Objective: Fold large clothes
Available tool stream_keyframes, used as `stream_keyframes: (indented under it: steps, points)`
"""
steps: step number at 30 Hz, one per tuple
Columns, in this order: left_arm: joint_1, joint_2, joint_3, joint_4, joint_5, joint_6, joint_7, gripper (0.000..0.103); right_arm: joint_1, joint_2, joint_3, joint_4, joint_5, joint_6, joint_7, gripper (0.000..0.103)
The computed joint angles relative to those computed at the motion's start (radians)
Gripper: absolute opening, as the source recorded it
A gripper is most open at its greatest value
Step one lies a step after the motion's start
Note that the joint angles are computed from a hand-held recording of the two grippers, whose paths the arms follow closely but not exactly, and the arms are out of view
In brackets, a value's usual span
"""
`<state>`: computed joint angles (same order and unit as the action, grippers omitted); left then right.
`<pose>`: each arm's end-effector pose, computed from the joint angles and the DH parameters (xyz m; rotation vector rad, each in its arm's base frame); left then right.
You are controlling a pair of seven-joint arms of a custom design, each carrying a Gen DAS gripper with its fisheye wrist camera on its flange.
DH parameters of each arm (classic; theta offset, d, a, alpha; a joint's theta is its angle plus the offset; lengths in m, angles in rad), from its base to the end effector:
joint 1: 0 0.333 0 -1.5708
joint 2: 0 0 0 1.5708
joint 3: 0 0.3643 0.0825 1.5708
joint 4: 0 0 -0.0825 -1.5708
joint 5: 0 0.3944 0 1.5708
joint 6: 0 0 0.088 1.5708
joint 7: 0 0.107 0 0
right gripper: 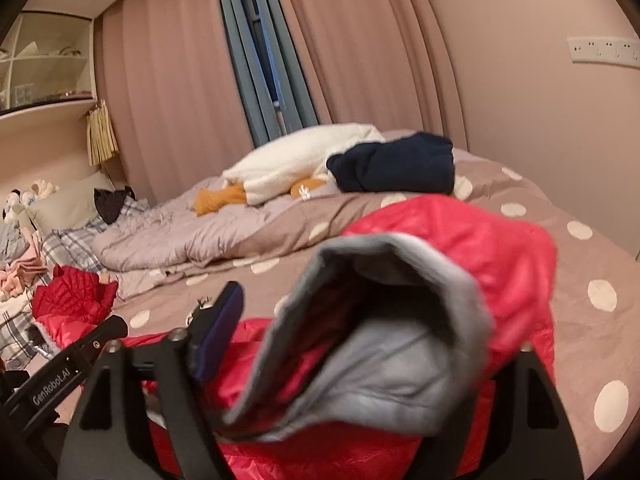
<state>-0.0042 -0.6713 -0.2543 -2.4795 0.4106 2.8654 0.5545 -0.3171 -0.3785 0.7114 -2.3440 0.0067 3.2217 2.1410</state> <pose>0.3583 -0.1508 0.6630 -1.8900 1.2718 -1.1471 0.4378 0.2412 0.6269 -1.3851 1.4666 -0.6507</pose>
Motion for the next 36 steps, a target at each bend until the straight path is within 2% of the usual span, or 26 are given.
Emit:
stream_keyframes:
  steps: [3, 5, 7, 8, 10, 13, 14, 16, 18, 20, 22, 24, 26, 27, 30, 32, 34, 36]
  points:
    - [-0.046, -0.010, 0.059, -0.021, -0.052, 0.044, 0.001, 0.074, -0.021, -0.038, 0.003, -0.026, 0.027, 0.064, -0.004, 0.099]
    - [-0.077, -0.011, 0.090, -0.023, -0.091, 0.043, 0.013, 0.075, -0.068, -0.081, 0.030, -0.039, 0.062, 0.087, -0.009, 0.102]
    - [-0.079, -0.011, 0.094, -0.023, -0.109, 0.043, 0.023, 0.076, -0.072, -0.092, 0.024, -0.045, 0.090, 0.092, -0.027, 0.102]
    - [-0.050, -0.016, 0.069, -0.018, -0.101, 0.030, 0.013, 0.079, -0.057, -0.085, 0.012, -0.044, 0.104, 0.090, -0.038, 0.102]
    - [0.057, -0.044, -0.016, -0.007, -0.047, -0.001, -0.037, 0.082, -0.044, -0.073, 0.001, -0.043, 0.132, 0.083, -0.053, 0.102]
    - [0.203, -0.110, -0.117, -0.008, 0.061, 0.003, -0.123, 0.091, -0.153, -0.122, 0.082, -0.040, 0.154, 0.046, -0.033, 0.102]
    - [0.236, -0.128, -0.137, -0.009, 0.092, 0.006, -0.143, 0.095, -0.174, -0.137, 0.095, -0.044, 0.154, 0.048, -0.022, 0.102]
    - [0.273, -0.147, -0.163, -0.004, 0.138, -0.005, -0.170, 0.097, -0.182, -0.150, 0.093, -0.049, 0.158, 0.059, -0.007, 0.103]
    - [0.263, -0.137, -0.158, -0.001, 0.158, -0.018, -0.178, 0.097, -0.162, -0.153, 0.073, -0.058, 0.164, 0.072, -0.004, 0.103]
    - [0.216, -0.101, -0.126, 0.004, 0.152, -0.033, -0.170, 0.097, -0.171, -0.159, 0.080, -0.056, 0.169, 0.066, -0.004, 0.103]
    - [0.173, -0.068, -0.089, -0.005, 0.144, -0.010, -0.163, 0.097, -0.164, -0.149, 0.079, -0.050, 0.168, 0.056, -0.002, 0.103]
    - [0.160, -0.050, -0.085, -0.008, 0.141, -0.025, -0.165, 0.097, -0.116, -0.105, 0.049, -0.043, 0.159, 0.057, -0.015, 0.103]
    - [0.157, -0.020, -0.090, -0.003, 0.149, -0.052, -0.165, 0.097, -0.110, -0.070, 0.054, -0.027, 0.145, 0.037, -0.025, 0.103]
    - [0.165, -0.010, -0.097, -0.005, 0.161, -0.055, -0.177, 0.097, -0.143, -0.065, 0.091, -0.014, 0.157, 0.020, -0.048, 0.103]
    - [0.198, 0.010, -0.138, 0.005, 0.207, -0.124, -0.225, 0.097, -0.313, -0.088, 0.230, 0.030, 0.010, -0.080, 0.031, 0.103]
    - [0.173, 0.041, -0.113, -0.006, 0.231, -0.101, -0.226, 0.097, -0.345, -0.070, 0.269, 0.041, -0.011, -0.089, 0.016, 0.103]
    - [0.122, 0.086, -0.065, -0.018, 0.217, -0.086, -0.196, 0.097, -0.367, -0.035, 0.294, 0.049, -0.049, -0.084, 0.031, 0.103]
    - [0.074, 0.136, -0.028, -0.018, 0.179, -0.113, -0.160, 0.097, -0.412, 0.004, 0.338, 0.066, -0.088, -0.113, 0.055, 0.103]
